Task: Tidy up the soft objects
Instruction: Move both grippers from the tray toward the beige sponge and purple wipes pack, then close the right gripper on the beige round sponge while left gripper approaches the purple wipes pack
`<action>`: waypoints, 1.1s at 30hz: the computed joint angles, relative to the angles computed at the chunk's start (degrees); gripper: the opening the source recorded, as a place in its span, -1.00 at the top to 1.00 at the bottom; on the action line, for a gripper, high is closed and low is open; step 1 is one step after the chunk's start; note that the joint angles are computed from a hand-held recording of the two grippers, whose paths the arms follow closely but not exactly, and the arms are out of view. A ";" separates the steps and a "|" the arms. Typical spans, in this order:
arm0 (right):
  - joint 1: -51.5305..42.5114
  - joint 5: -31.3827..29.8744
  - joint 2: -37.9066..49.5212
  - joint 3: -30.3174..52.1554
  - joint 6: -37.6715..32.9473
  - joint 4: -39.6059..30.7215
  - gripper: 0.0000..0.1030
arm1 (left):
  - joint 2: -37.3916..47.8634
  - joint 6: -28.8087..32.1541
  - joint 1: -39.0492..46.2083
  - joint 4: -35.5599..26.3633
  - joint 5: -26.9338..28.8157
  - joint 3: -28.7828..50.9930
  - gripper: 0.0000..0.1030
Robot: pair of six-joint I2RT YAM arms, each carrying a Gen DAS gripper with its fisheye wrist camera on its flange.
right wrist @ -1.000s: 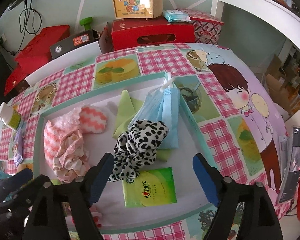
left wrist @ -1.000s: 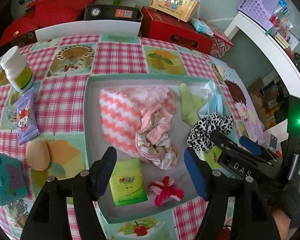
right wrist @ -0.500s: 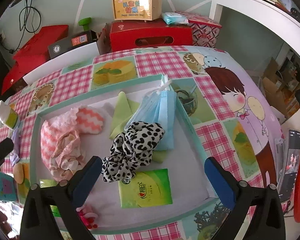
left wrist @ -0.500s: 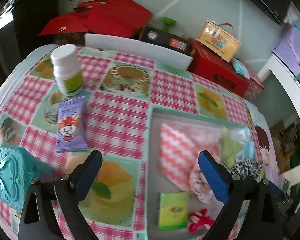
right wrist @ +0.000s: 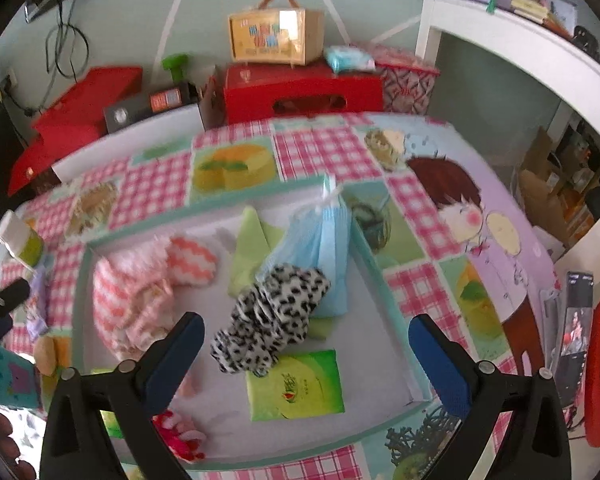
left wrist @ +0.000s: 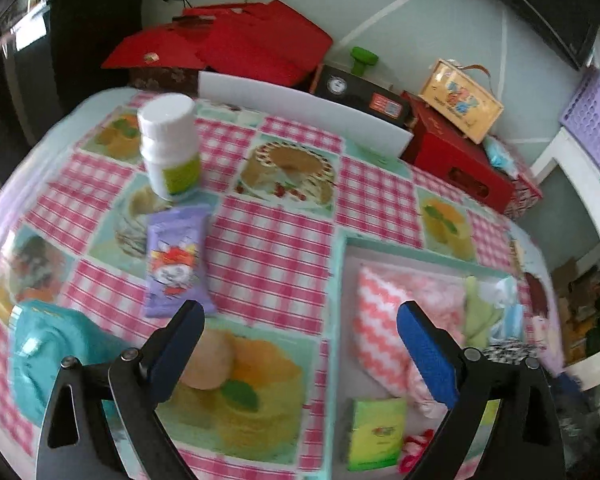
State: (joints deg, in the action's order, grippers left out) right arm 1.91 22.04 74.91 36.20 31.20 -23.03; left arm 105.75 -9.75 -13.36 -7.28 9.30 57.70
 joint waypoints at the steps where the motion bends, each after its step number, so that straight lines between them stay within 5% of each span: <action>1: 0.55 0.18 -0.85 0.01 0.07 0.23 -1.00 | -0.18 0.58 0.23 -0.30 -1.23 0.15 -0.88; 11: 11.83 -0.51 5.33 4.81 0.28 3.08 -1.00 | -1.12 1.86 6.56 -3.18 -8.40 2.01 -0.88; 22: 20.51 -2.19 14.17 9.81 -1.97 7.31 -1.00 | 0.60 -0.07 19.87 -5.85 -7.19 5.39 -0.88; 33: 26.18 -7.42 27.22 19.08 -7.31 12.48 -1.00 | 6.51 3.56 21.58 -10.53 -4.20 11.00 -0.88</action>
